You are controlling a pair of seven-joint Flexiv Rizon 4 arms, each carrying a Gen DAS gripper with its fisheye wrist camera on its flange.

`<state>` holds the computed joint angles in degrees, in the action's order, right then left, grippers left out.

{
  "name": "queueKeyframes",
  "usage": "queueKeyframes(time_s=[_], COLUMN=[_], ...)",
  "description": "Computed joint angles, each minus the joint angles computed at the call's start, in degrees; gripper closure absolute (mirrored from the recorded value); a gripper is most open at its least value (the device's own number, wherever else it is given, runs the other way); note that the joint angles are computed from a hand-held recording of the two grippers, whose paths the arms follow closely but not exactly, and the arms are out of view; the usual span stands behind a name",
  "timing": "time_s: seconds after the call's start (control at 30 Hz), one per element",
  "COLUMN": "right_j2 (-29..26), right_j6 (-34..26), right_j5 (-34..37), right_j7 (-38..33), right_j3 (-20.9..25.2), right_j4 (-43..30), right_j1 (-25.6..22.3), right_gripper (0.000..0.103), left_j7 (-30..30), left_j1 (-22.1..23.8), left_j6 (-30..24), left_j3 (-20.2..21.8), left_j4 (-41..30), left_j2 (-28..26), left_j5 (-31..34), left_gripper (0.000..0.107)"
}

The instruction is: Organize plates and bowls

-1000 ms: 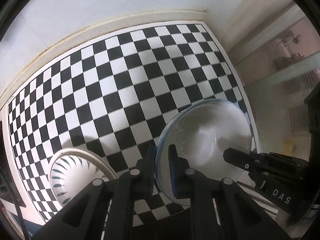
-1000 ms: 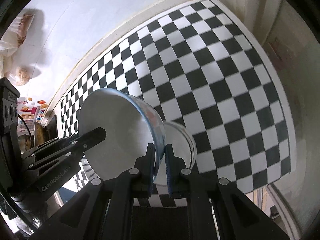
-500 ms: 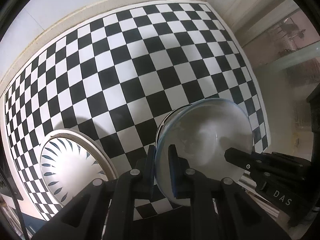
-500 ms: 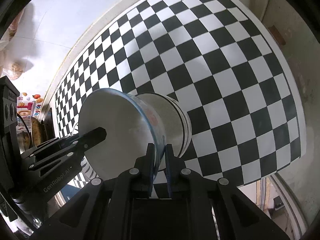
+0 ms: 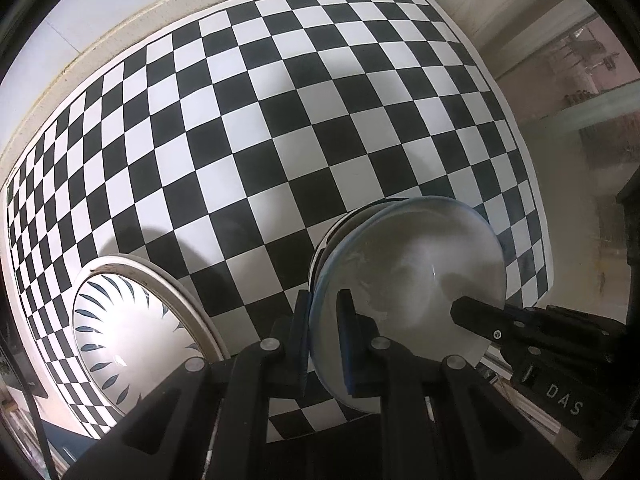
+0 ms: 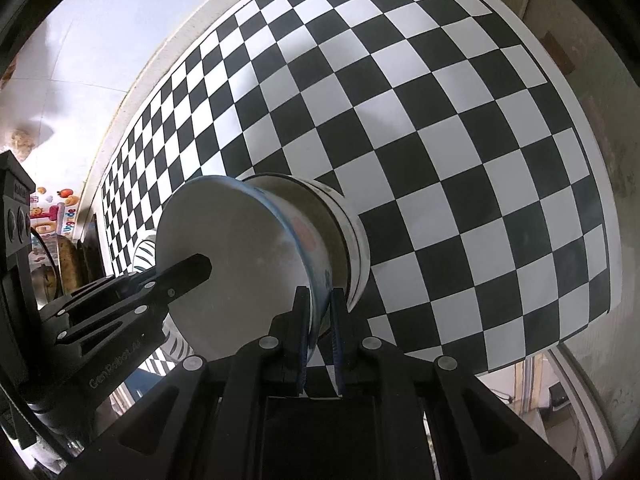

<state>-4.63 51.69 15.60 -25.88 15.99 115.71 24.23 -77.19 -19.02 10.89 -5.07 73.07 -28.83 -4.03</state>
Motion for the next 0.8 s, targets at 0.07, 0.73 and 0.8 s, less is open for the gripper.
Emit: queueKeyframes(time_s=[0.07, 0.73, 0.8], right_j2=[-0.31, -0.68, -0.20], right_j6=[-0.31, -4.66, -4.54], right_j5=[0.46, -1.10, -0.89], right_j7=[-0.50, 0.90, 0.91], right_j3=[-0.08, -0.46, -0.43], right_j4=[-0.22, -2.28, -2.14], right_j1=[-0.12, -0.33, -0.41], right_gripper=[0.092, 0.086, 0.086], left_j7=[-0.13, -2.16, -2.03], left_j1=[-0.11, -0.71, -0.85], left_j6=[-0.11, -2.14, -1.95], left_j3=[0.01, 0.31, 0.33], left_j4=[-0.29, -2.74, -2.93], left_j2=[-0.24, -2.16, -2.15], left_j5=[0.20, 1.17, 1.47], left_gripper=[0.096, 0.096, 0.096])
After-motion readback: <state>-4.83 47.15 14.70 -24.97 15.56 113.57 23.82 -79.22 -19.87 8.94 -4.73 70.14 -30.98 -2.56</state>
